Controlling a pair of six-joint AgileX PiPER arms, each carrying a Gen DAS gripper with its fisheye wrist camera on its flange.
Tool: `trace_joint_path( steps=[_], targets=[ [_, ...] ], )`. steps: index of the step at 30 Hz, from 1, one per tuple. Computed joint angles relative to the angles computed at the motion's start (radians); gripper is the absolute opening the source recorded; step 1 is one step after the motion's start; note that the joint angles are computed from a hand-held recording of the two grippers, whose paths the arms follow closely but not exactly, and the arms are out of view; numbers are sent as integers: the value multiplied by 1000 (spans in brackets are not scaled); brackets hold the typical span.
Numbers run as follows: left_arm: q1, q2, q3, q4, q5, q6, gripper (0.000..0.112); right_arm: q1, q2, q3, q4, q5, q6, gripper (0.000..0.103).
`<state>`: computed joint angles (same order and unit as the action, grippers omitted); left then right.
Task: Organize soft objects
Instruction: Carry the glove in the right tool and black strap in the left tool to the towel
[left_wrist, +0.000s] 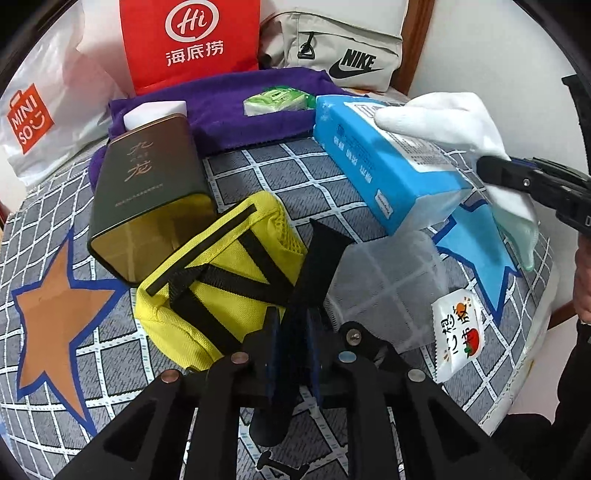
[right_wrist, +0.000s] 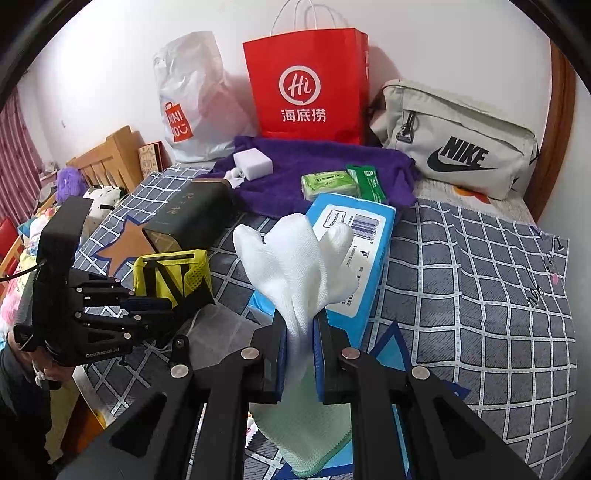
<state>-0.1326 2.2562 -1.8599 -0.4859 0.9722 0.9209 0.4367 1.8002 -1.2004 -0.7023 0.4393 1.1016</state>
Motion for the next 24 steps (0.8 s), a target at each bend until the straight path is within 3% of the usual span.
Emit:
trace_joint_path(
  steps=[2,6,11,12,14,18,24],
  targets=[
    [2,8,-15,-13,31,21,28,-5,5,-5,14,-4,-16,12],
    [-13,-2,2,6,-7,12,36,-15,15,-12,34,-15,-39,12],
    [-52,-32,67,37,-74,50,37,-25,24,-12,53,-26,-58,12],
    [-60,-40,86,46,-98,51,37,-27,24,-10,52,-28,-56,12],
    [-67,-48,107,52,-130,56,24,-32,21,-6,43,-33,-43,12],
    [-36,-30,39,7,-42,23,19,-33,4,-5,5,-34,-19,12],
    [-12,-39,10,-28,0,2,17,-50,1,-51,6,-13,-60,12]
  ],
)
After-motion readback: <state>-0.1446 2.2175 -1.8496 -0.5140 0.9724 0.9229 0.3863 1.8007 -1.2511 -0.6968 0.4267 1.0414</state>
